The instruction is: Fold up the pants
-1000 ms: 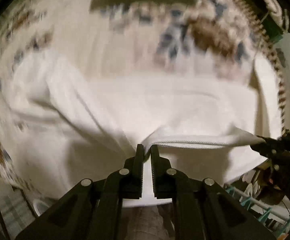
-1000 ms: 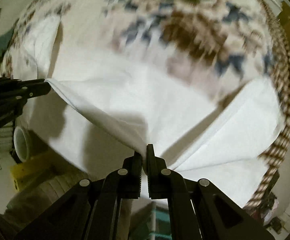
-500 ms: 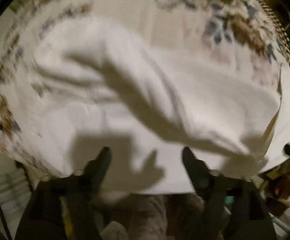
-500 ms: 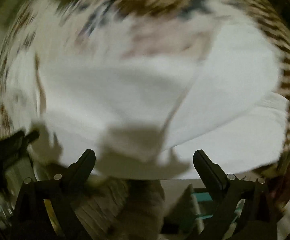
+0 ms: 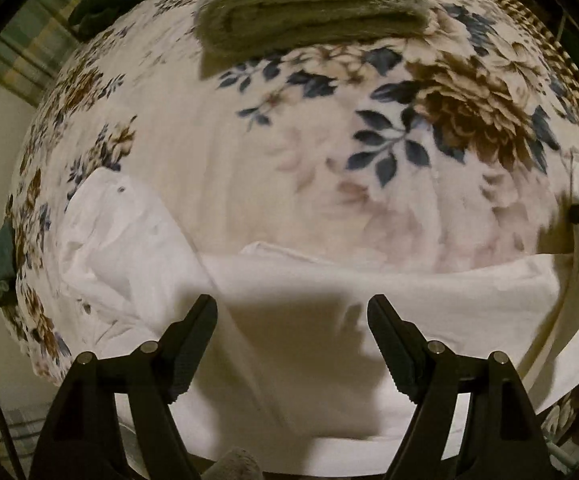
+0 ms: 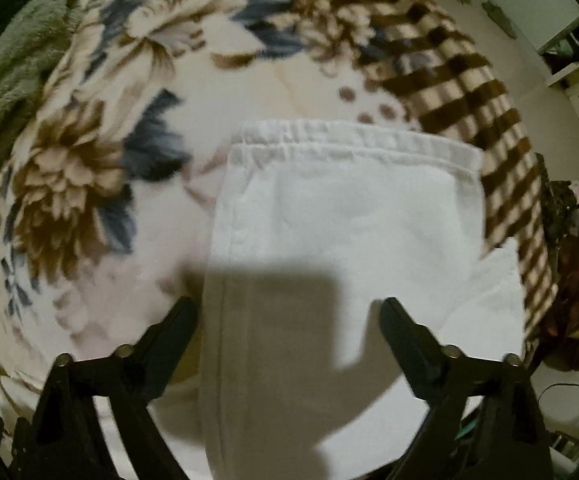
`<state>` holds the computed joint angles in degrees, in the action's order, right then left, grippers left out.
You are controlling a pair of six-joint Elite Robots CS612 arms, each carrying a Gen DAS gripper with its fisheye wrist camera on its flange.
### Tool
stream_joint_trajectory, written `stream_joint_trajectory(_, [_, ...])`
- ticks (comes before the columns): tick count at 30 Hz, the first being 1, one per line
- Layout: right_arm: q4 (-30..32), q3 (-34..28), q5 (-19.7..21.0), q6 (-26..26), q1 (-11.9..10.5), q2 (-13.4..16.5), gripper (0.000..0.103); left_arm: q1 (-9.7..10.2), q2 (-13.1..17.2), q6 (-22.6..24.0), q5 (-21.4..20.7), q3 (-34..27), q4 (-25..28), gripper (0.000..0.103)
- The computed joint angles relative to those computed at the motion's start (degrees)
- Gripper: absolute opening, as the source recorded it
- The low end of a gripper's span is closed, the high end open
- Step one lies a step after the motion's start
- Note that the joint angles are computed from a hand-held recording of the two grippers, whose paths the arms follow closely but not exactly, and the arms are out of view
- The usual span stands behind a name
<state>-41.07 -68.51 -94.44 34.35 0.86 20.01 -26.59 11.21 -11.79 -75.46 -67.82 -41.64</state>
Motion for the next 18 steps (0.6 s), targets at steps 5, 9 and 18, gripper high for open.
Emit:
stream_joint_trajectory(5, [0.3, -5.9, 1.0, 1.0, 0.2, 2.4, 0.009, -0.78, -0.4, 0.5, 0.9, 0.7, 0.4, 0.076])
stream_joint_trajectory(9, [3.2, -16.5, -0.2, 7.4, -0.9, 4.7, 0.007, -0.77, -1.0, -0.4, 0.5, 1.5, 0.3, 0.076])
stream_joint_trajectory(18, [20.9, -35.3, 15.3, 25.7, -5.9, 13.0, 0.022, -0.81, -0.9, -1.8, -1.3, 2.3, 3.0, 0.076])
